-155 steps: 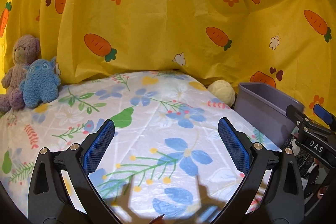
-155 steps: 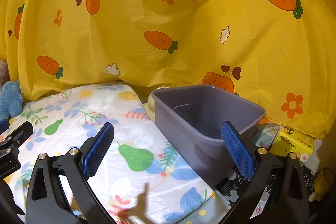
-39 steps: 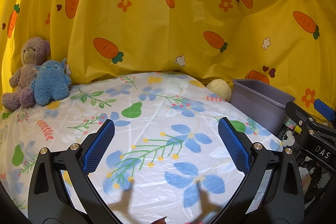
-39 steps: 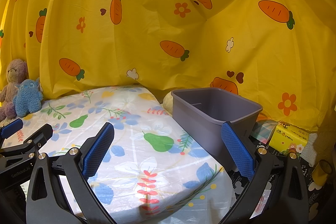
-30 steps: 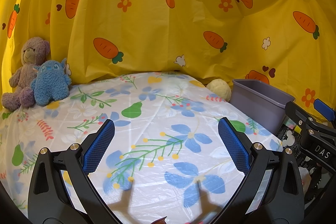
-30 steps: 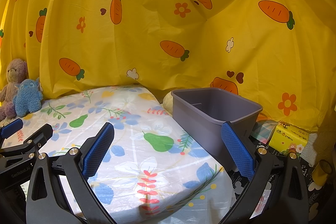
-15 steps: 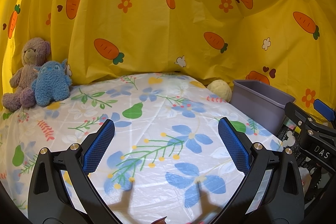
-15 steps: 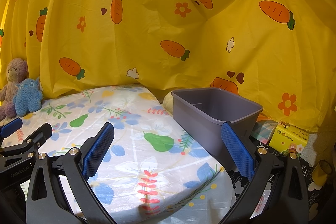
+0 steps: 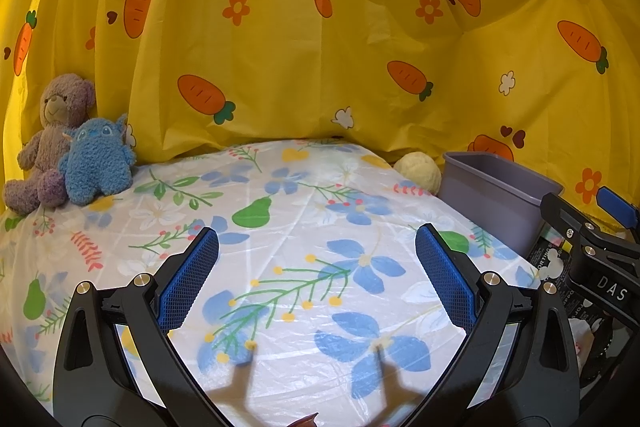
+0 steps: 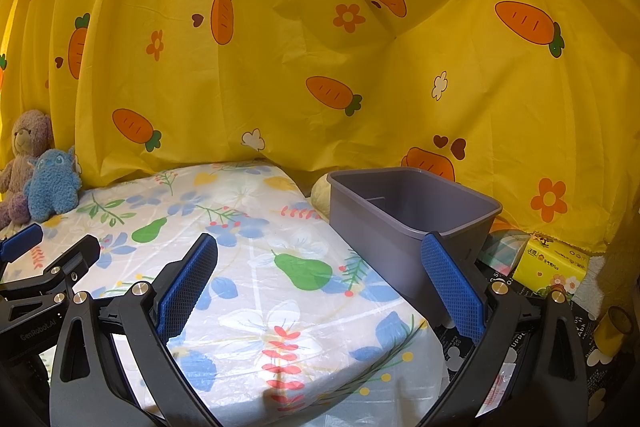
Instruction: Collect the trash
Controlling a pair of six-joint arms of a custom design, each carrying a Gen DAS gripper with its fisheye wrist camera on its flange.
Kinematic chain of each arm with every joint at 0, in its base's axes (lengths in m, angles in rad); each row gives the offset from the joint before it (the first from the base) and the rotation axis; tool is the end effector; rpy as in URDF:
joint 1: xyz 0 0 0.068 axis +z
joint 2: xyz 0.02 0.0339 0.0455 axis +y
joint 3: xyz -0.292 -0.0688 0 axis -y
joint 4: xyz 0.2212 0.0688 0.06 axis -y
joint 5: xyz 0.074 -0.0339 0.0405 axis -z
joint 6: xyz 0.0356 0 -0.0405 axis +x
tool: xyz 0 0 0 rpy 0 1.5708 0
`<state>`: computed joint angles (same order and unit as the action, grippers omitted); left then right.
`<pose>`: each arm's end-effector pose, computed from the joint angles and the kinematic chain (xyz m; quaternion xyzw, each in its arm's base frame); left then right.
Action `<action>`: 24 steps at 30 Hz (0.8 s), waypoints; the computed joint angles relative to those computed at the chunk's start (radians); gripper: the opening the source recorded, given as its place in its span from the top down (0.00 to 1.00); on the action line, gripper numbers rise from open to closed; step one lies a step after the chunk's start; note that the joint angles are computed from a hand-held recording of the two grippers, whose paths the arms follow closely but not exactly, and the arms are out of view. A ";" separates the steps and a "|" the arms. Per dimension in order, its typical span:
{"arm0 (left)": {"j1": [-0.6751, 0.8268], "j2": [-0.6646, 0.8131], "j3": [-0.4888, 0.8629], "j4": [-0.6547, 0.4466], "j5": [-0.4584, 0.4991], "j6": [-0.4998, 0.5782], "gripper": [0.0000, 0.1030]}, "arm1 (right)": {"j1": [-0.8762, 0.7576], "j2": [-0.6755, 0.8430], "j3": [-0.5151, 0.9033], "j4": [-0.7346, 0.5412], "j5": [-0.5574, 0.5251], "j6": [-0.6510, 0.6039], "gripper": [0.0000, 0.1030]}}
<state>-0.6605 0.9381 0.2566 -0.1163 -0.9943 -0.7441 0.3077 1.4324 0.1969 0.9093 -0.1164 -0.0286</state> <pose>0.1148 -0.0514 0.1894 -0.2136 0.8059 0.1232 0.5383 0.2015 0.0684 0.1785 -0.1692 0.7941 0.1277 0.5697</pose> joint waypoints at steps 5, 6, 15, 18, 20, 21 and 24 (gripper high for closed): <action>0.005 0.006 0.004 0.005 0.005 0.005 0.06 | -0.002 0.003 0.002 0.000 -0.002 -0.001 0.05; 0.008 0.005 0.005 0.007 0.008 0.010 0.06 | -0.004 0.004 0.003 0.000 -0.005 -0.002 0.05; 0.047 -0.001 -0.024 0.101 0.043 0.092 0.06 | -0.009 0.008 0.004 -0.001 -0.010 -0.004 0.05; 0.044 -0.010 -0.036 0.123 0.054 0.103 0.07 | -0.011 0.010 0.006 -0.002 -0.012 -0.006 0.05; 0.040 0.003 -0.035 0.127 0.049 0.111 0.17 | -0.015 0.029 0.007 0.012 -0.015 -0.008 0.05; 0.031 0.014 -0.032 0.119 0.037 0.102 0.20 | -0.014 0.035 0.008 0.016 -0.014 -0.008 0.05; 0.034 0.025 -0.034 0.125 0.033 0.110 0.32 | -0.013 0.043 0.009 0.023 -0.013 -0.007 0.05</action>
<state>-0.6264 0.9633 0.2222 0.0088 -0.9611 -0.6341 0.2948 1.4758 0.2059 0.9324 -0.1295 -0.0355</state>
